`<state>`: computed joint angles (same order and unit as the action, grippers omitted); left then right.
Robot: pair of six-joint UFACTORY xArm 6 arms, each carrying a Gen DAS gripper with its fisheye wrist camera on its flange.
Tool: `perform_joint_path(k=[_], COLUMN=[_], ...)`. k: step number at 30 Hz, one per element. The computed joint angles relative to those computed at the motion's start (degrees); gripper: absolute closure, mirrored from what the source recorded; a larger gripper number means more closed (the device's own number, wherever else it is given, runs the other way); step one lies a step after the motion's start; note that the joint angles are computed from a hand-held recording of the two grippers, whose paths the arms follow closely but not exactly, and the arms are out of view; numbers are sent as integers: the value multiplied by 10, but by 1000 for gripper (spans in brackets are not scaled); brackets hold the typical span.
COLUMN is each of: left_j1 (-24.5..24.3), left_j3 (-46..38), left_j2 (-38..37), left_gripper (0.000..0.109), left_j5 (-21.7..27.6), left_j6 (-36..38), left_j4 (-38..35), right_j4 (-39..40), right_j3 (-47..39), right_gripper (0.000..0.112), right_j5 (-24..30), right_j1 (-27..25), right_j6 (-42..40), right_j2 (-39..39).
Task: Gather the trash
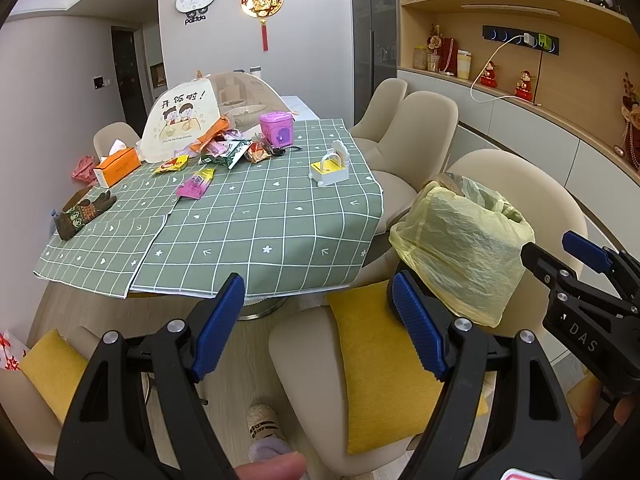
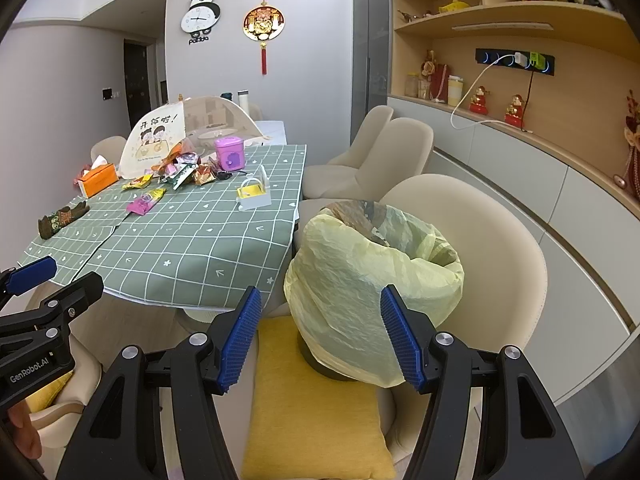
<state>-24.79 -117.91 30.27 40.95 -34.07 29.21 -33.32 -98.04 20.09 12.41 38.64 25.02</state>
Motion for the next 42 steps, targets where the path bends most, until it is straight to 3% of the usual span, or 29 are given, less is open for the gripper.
perform_joint_path(k=[34, 42], left_j1=[0, 22], left_j3=[25, -3], left_j2=[-13, 5], left_gripper=[36, 36], left_j5=[-19, -10], left_j6=[3, 30], left_j4=[-9, -50], right_j4=[-20, 12], right_j3=[20, -33], right_gripper=[54, 54], right_j5=[-1, 28], right_j1=[-2, 5], right_j6=[24, -13], right_j2=[-18, 16])
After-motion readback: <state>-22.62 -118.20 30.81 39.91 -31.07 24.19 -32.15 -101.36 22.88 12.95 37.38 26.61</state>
